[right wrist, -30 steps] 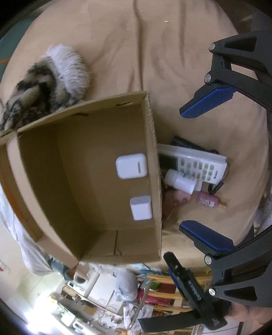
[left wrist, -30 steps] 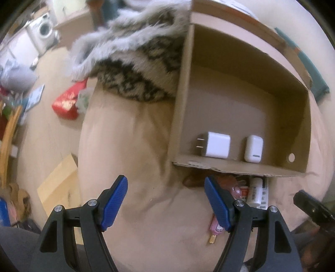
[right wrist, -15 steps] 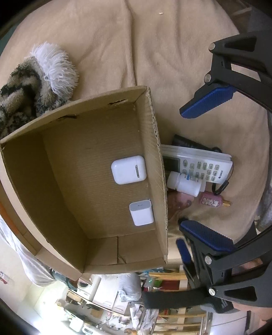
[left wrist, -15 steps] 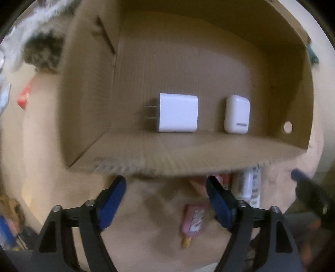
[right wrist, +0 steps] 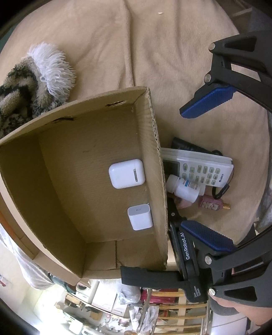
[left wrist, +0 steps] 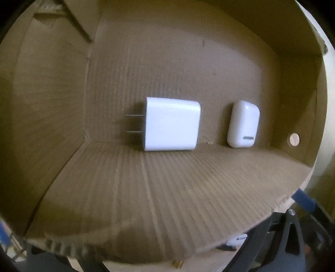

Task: Organize rigid objects
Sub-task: 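Lift both open tools out of the box and back toward the items, then grasp the pink claw clip with the left tool while the right tool grasps the pink keychain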

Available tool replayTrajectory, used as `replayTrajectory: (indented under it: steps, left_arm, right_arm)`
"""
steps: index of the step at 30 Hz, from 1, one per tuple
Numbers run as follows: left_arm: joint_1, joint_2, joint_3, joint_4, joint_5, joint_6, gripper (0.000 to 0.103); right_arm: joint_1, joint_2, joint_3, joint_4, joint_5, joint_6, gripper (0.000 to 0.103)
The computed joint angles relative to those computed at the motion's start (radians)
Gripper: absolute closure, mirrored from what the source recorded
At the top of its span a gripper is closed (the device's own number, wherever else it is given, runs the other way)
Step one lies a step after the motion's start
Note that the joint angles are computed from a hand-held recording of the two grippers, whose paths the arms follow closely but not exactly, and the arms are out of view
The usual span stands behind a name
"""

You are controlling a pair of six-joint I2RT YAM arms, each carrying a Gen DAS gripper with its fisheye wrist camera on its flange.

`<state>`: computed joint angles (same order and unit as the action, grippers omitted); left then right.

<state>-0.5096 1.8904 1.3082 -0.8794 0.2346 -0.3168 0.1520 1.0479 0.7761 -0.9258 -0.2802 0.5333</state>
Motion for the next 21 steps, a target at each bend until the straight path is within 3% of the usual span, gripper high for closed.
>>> replayTrajectory:
  steps: [5,9,12,21]
  left_arm:
    - [-0.028,0.035,0.035,-0.046,-0.034,0.067,0.000]
    - [-0.026,0.069,0.060,-0.022,-0.055,0.065,0.000]
    - [-0.039,0.076,0.076,-0.028,-0.096,0.085,0.011]
    - [-0.068,0.020,0.032,-0.028,-0.152,0.089,0.013]
  right_arm:
    - [0.001,0.005,-0.002,0.008,-0.001,0.007,0.000]
    - [0.014,0.009,-0.006,0.015,0.004,0.008,0.000]
    - [0.026,0.014,-0.006,0.012,0.013,0.010,0.000]
    - [0.013,0.003,-0.006,0.004,0.026,0.009,0.000]
